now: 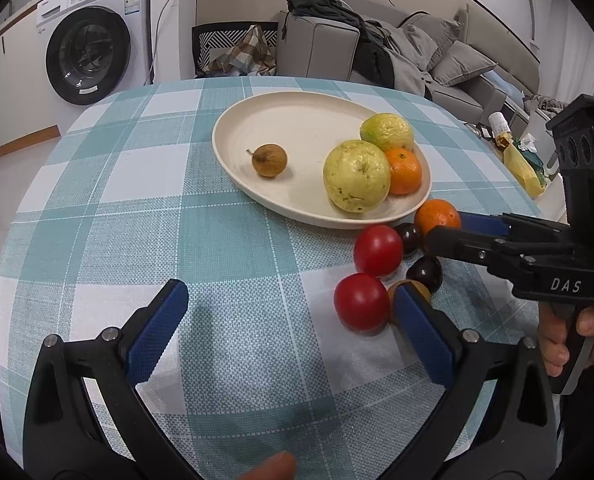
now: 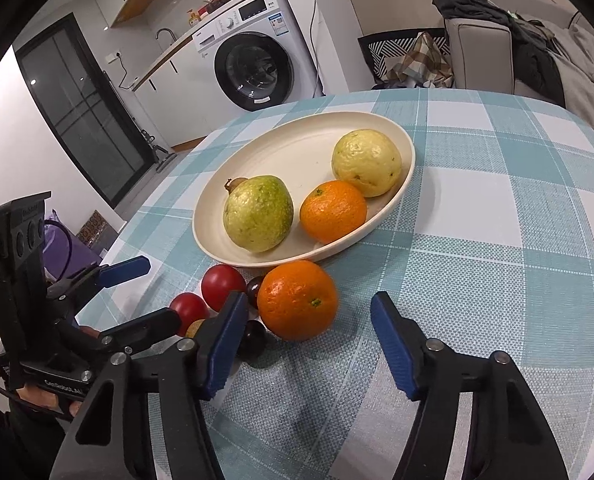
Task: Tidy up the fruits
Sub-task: 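Grasp the second orange with the right tool while the left tool grasps a red tomato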
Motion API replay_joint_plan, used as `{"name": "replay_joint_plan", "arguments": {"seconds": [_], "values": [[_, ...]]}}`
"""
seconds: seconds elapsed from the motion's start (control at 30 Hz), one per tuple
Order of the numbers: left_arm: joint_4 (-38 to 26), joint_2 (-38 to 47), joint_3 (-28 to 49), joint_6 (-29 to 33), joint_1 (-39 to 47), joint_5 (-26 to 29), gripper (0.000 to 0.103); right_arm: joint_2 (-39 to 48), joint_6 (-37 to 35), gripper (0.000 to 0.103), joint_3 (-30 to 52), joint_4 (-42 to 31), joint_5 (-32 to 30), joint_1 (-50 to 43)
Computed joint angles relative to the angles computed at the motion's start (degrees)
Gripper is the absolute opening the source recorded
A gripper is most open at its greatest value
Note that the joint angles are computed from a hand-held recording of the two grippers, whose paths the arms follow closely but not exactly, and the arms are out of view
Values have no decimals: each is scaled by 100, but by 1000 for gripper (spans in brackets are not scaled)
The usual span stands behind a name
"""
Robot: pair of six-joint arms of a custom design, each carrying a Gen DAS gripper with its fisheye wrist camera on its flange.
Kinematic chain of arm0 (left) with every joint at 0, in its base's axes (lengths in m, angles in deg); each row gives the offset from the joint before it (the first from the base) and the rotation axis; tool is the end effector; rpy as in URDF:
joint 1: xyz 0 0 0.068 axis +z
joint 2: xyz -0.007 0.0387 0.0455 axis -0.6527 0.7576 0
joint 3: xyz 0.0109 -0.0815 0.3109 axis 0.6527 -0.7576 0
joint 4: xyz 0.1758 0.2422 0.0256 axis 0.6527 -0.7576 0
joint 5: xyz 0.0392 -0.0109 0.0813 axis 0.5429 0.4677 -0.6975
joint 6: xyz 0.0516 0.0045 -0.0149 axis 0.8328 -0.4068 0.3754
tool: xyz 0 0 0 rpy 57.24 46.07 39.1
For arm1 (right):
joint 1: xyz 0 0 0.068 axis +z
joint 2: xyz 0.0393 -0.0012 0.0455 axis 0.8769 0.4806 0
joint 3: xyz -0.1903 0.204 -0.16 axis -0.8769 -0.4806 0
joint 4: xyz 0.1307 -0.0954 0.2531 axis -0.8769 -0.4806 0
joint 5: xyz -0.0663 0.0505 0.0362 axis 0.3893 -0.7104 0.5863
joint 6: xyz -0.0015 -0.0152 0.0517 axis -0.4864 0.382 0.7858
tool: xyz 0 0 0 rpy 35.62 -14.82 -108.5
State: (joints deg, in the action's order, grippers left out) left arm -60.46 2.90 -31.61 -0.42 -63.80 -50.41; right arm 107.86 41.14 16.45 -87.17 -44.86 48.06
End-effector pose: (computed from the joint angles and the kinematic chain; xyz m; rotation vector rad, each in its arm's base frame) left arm 0.2895 -0.1286 0.1997 0.4981 2.4017 -0.3696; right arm 0.2605 -0.0425 0.1841 -0.0683 2.3800 0.5113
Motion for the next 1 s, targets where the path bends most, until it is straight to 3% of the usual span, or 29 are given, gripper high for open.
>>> {"name": "replay_joint_plan", "arguments": {"seconds": [0.37,0.6,0.77,0.83,1.0], "values": [[-97,58,38,-12,-43,24,102,24,16,56,5,32,-26,85],[-78,56,20,-2,-15,109,102,-8,17,42,-23,55,32,134],[-106,78,37,-41,4,128,101,-166,43,41,-131,168,32,107],[-108,92,38,-40,38,189,95,-182,44,41,-139,169,48,106],[-149,120,44,114,173,934,64,-192,56,41,-136,141,28,64]]}}
